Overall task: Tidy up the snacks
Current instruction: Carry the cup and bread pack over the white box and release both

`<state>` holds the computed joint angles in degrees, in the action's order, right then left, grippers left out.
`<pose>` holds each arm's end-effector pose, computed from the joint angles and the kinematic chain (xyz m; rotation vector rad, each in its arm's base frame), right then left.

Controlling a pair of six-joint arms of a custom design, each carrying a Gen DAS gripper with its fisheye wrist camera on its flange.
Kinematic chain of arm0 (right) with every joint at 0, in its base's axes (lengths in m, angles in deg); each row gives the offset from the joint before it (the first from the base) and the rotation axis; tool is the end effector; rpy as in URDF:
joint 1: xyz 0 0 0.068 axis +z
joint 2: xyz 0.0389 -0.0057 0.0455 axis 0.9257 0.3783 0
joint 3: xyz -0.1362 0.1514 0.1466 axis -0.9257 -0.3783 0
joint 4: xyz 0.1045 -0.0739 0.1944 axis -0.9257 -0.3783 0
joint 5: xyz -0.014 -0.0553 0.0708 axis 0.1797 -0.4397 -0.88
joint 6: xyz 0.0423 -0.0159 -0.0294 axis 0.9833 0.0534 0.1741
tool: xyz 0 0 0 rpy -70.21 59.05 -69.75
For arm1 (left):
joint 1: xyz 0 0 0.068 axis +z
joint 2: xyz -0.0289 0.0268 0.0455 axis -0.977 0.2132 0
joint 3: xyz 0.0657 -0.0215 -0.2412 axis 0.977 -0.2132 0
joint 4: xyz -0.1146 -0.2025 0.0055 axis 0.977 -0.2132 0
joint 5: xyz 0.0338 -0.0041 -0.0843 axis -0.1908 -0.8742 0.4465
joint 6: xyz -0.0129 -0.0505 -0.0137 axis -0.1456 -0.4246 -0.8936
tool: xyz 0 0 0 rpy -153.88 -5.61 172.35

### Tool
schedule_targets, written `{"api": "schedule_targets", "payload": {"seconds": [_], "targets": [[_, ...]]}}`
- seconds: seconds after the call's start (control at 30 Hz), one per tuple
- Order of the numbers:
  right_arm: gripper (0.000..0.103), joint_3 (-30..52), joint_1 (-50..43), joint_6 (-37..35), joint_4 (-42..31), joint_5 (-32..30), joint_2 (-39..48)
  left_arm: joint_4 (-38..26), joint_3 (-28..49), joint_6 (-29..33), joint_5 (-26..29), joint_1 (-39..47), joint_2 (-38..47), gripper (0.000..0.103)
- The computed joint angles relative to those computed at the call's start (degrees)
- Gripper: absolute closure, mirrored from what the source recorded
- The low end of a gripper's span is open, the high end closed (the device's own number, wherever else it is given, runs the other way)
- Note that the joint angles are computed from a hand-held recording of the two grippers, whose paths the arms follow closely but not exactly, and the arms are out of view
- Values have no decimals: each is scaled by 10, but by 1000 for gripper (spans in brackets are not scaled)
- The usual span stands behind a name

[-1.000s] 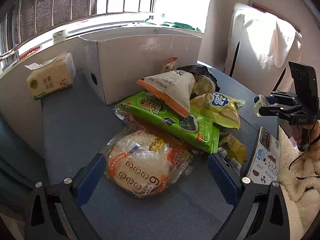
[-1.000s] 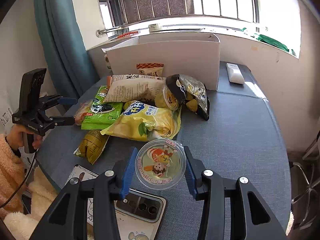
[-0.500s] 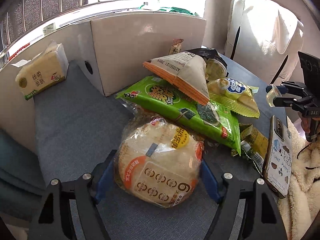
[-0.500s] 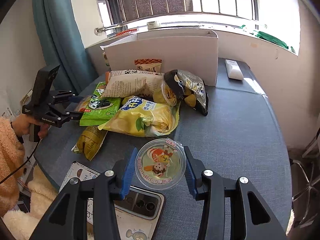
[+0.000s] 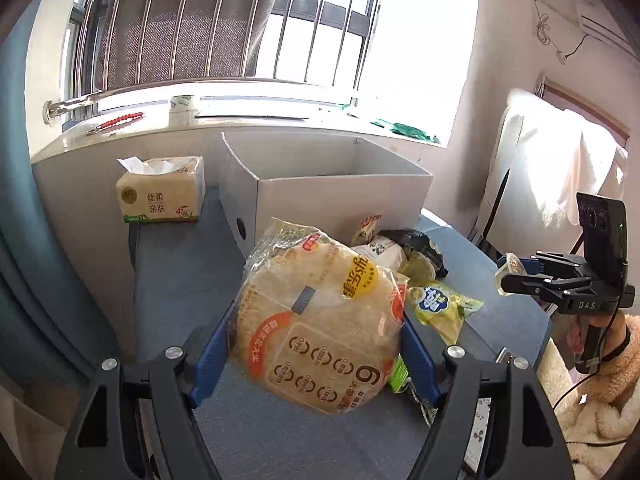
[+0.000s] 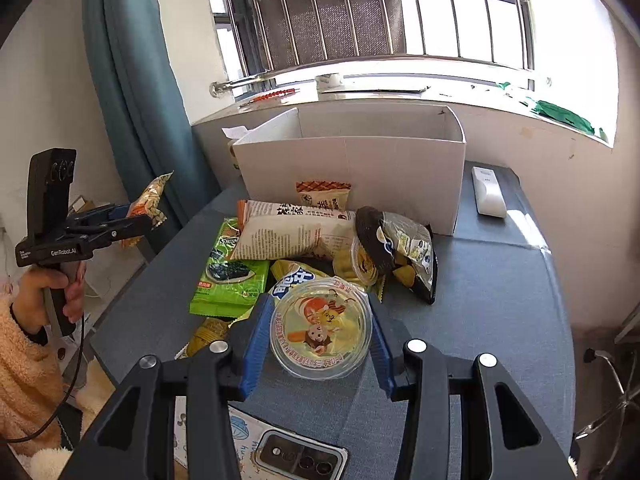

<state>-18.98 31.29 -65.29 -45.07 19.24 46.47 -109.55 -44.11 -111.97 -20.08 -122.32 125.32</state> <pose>0.2003 -0.1147 0.2397 -0.7044 2.2225 0.5273 0.1050 -0.0840 0.2321 0.0753 2.1489 -0.3074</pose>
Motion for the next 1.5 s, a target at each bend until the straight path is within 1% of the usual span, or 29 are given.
{"api": "schedule_targets", "payload": {"seconds": [0.1, 0.2, 0.23, 0.3, 0.37, 0.4, 0.43, 0.47, 0.5, 0.57, 0.6, 0.63, 0.67, 0.7, 0.73, 0.77, 0.8, 0.83, 0.87, 0.93, 1.03, 1.07, 1.13, 1.23, 1.3, 1.4, 1.43, 1.47, 1.5], "targets": [[54, 52, 39, 65, 13, -16, 2, 54, 48, 4, -19, -4, 57, 23], [54, 112, 89, 145, 49, -29, 16, 122, 100, 9, 4, 41, 132, 23], [54, 131, 111, 182, 72, -19, 23, 140, 122, 2, 3, 55, 167, 23], [58, 186, 149, 260, 105, -8, 59, 161, 169, -9, 28, 94, 226, 23], [59, 253, 186, 339, 128, 17, 106, 175, 219, -29, 89, 144, 285, 23], [73, 284, 204, 376, 144, 31, 130, 180, 245, -33, 114, 163, 316, 23], [85, 319, 225, 393, 149, 59, 155, 175, 277, -27, 121, 174, 350, 23], [100, 353, 246, 402, 150, 96, 178, 159, 316, -19, 120, 183, 387, 23], [100, 401, 263, 411, 137, 127, 212, 147, 346, -14, 120, 191, 417, 23], [100, 513, 269, 407, 68, 122, 285, 129, 395, -4, 134, 208, 467, 23], [100, 545, 266, 408, 47, 117, 303, 125, 409, -7, 141, 213, 480, 23], [100, 550, 260, 415, 46, 113, 305, 132, 411, -10, 146, 216, 485, 23], [98, 538, 251, 416, 53, 97, 296, 132, 415, -5, 146, 215, 487, 23], [91, 529, 241, 408, 52, 79, 290, 134, 414, 4, 135, 210, 485, 23], [78, 521, 234, 398, 46, 71, 285, 135, 409, 13, 123, 204, 481, 23], [27, 493, 225, 393, 56, 68, 270, 134, 409, 18, 120, 202, 481, 23], [0, 449, 216, 394, 84, 69, 248, 136, 401, 20, 119, 200, 474, 23], [1, 392, 202, 397, 125, 57, 219, 141, 394, 19, 122, 199, 470, 23], [0, 352, 191, 396, 146, 55, 199, 143, 390, 19, 124, 198, 468, 23], [0, 273, 178, 395, 185, 78, 162, 145, 386, 25, 119, 199, 466, 23], [0, 181, 166, 370, 227, 82, 134, 147, 382, 33, 113, 192, 466, 23], [0, 153, 169, 369, 249, 94, 128, 146, 383, 33, 113, 189, 466, 23], [0, 133, 177, 361, 262, 114, 141, 143, 382, 38, 109, 183, 466, 23], [0, 130, 191, 370, 278, 132, 173, 137, 384, 47, 98, 171, 467, 23], [0, 125, 208, 379, 299, 157, 189, 135, 384, 49, 101, 168, 468, 23], [2, 138, 228, 390, 311, 173, 220, 132, 386, 54, 101, 166, 472, 23], [4, 146, 233, 394, 310, 176, 232, 130, 388, 56, 100, 165, 474, 23], [17, 155, 240, 395, 307, 184, 243, 129, 388, 57, 101, 166, 476, 23], [45, 168, 248, 395, 300, 197, 256, 128, 389, 56, 102, 166, 478, 23]]}}
